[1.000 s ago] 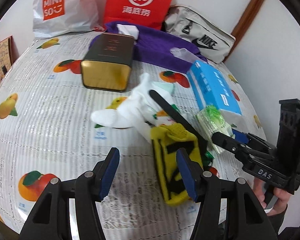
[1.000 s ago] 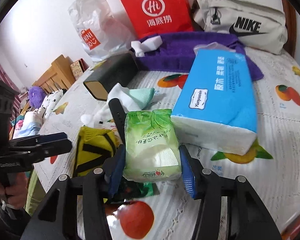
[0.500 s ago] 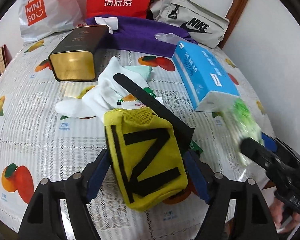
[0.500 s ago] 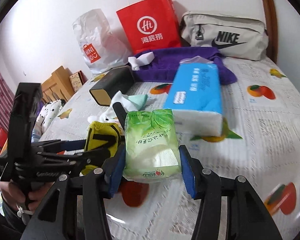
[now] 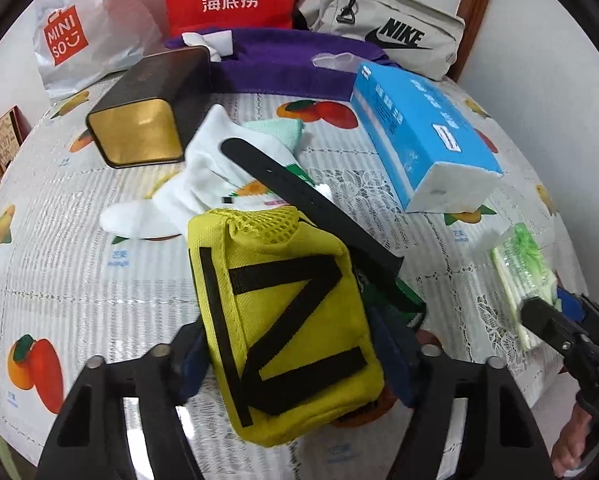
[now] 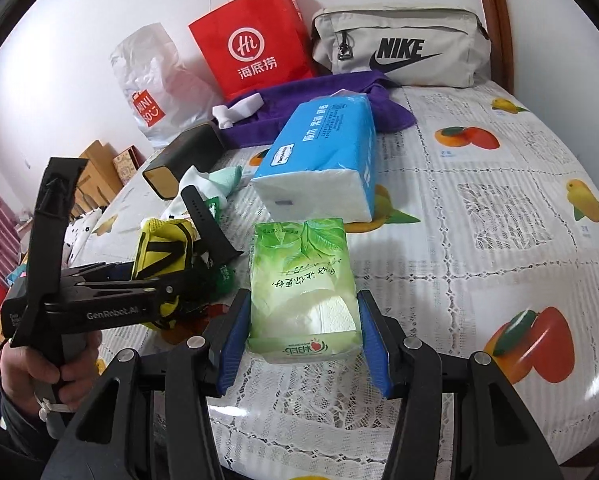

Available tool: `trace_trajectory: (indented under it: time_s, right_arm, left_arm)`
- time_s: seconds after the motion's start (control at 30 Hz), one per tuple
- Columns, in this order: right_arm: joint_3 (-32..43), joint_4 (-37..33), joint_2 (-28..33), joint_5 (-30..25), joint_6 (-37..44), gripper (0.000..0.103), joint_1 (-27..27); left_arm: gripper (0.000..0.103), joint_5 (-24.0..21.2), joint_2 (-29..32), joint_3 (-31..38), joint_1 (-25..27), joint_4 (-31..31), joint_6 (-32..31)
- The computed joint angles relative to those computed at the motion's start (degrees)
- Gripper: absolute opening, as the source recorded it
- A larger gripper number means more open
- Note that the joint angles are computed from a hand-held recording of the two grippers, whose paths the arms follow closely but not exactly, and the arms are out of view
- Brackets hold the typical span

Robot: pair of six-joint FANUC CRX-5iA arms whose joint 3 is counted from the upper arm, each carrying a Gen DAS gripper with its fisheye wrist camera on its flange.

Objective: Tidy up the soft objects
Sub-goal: 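Grasp the yellow mesh pouch with the left gripper while the right grasps the green tissue pack, then lift and carry the pouch and tissue pack toward the purple towel with both grippers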

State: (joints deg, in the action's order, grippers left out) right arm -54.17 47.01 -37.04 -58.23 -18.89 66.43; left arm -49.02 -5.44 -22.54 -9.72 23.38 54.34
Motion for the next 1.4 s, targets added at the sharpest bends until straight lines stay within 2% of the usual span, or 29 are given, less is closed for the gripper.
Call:
trace_trajectory:
  time_s: [0.2,0.37,0.67,0.77,0.9,0.97,1.0,1.03,1.1,1.17,1.4]
  right_arm:
    - [0.72,-1.26,2.74,2.8,1.6,0.052,-2.12]
    - [1.72,-2.15,5.04,2.87,2.79,0.052,-3.01]
    - [4.47,-3.57,10.21,2.49,6.85,0.053,-5.44]
    - [5.11,-3.84,11.22,2.36,6.87,0.058,-6.11]
    - [7.11,-3.99,14.53,0.62,9.01,0.063,-6.66]
    - [8.35,-4.16,16.52,-1.1,10.6,0.062,-6.51]
    - [8.84,-4.02,17.36,-2.1,11.33,0.054,-6.29]
    - [9.16,-4.03,17.69,-2.59,12.11,0.052,-6.17]
    - [9.7,-5.15,17.27,-2.43,13.2,0.051,-6.31]
    - [9.98,-6.31,16.16,-1.73,14.24,0.051,-6.39]
    - [10.49,-6.5,11.87,1.13,16.34,0.051,-6.59]
  left_arm:
    - [0.063,-0.1,-2.14,-1.95,4.08,4.02,-4.29]
    - [0.063,-0.8,-2.35,-2.67,7.83,6.51,-6.02]
    - [0.063,1.77,-0.1,-0.64,11.06,1.23,-2.4]
    - [0.066,0.89,1.4,0.07,11.32,1.41,-2.36]
    - [0.067,3.14,1.5,0.1,9.89,-0.58,-2.48]
    - [0.065,3.91,1.42,-0.23,9.78,-0.17,-3.25]
    - [0.06,4.16,1.42,-0.18,9.69,-0.28,-3.8]
    - [0.057,4.15,1.48,0.07,9.64,-0.54,-4.05]
    - [0.051,2.71,1.87,0.52,10.26,1.1,-5.6]
    - [0.05,1.29,2.17,0.94,11.0,2.86,-6.82]
    - [0.05,-1.77,2.17,3.45,12.81,6.62,-8.52]
